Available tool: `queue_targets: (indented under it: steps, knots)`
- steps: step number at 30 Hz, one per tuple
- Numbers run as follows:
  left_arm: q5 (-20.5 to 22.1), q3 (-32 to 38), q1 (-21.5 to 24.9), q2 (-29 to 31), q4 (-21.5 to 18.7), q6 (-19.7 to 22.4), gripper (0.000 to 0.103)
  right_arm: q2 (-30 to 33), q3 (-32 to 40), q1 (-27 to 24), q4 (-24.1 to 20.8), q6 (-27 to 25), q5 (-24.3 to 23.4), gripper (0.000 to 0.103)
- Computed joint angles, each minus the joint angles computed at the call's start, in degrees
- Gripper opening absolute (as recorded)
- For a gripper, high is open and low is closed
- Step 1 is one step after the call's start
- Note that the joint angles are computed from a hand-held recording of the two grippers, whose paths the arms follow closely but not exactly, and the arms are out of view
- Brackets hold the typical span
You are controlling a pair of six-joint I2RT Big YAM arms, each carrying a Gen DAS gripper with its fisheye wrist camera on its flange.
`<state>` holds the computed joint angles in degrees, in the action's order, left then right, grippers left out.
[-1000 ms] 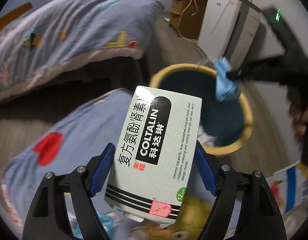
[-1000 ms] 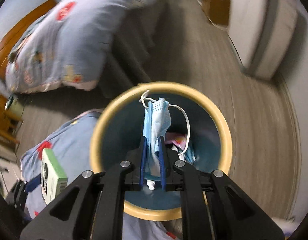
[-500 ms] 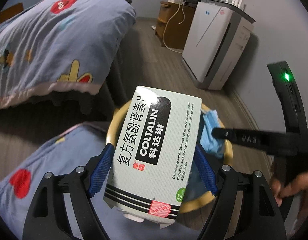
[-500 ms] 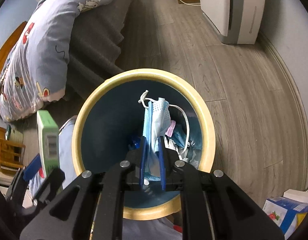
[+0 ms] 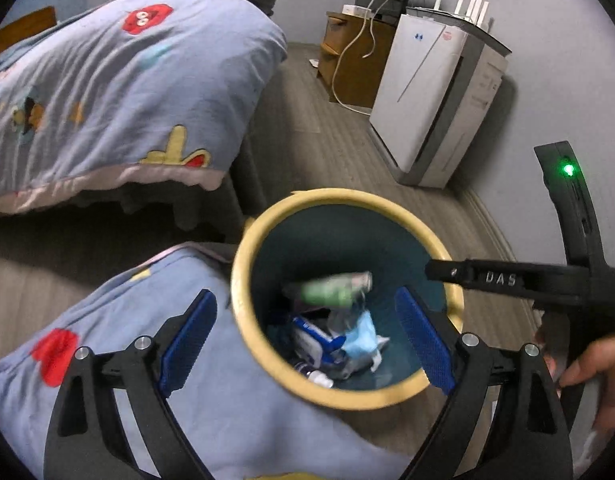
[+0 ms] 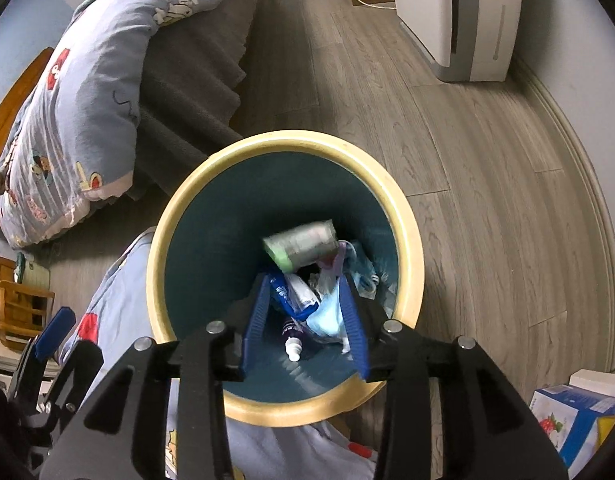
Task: Collect trash
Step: 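Carry the box and mask over the bin and open both grippers, then move both grippers back over the cushion toward the blister packs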
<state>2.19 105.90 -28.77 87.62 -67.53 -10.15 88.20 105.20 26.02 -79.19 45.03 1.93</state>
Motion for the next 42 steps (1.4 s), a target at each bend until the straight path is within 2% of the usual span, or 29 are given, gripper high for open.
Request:
queue_targets:
  steps: [3,10,13,18,23,26,29,35,39,42]
  knots:
    - [-0.2,-1.8,0.9,-2.3,-0.6,-1.0,0.09,-0.9,-0.4,0.6,0.2,0.6,0.4,0.051]
    - [-3.2,-4.5,3.1,-8.0,-3.6,-1.7,0.092,-2.1,0.5,3.3,-0.4,0.8,2.2,0.067]
    - [-4.8,-5.6,4.7,-11.2,-5.9,-1.4,0.094,-2.1,2.2,5.3,-0.9,0.5,3.9,0.081]
    - [-8.1,-5.8,7.9,-16.2,-11.4,0.0,0.096,-0.8,6.5,9.2,-0.4,-0.6,6.3,0.096]
    - [-9.9,-8.0,13.1,-22.1,-14.7,3.0,0.098,4.6,13.9,15.3,-2.7,-3.3,6.7,0.097]
    - [-6.8,-11.8,19.5,-26.2,-13.8,1.9,0.098,8.1,17.5,18.7,-4.4,-4.3,5.3,0.097]
    - [-4.0,-13.7,25.0,-27.3,-14.4,1.9,0.098,11.3,20.3,21.4,-5.9,-3.6,3.0,0.097]
    - [-2.8,-14.6,32.9,-27.8,-14.2,5.4,0.098,18.5,26.8,26.1,-10.7,-1.3,2.1,0.097]
    - [1.0,-14.7,37.0,-28.0,-13.7,6.5,0.098,22.4,29.3,28.1,-13.0,-0.5,-0.3,0.097]
    - [2.2,-14.5,38.6,-27.9,-14.0,7.3,0.098,24.9,30.9,29.2,-14.1,1.6,-1.8,0.097]
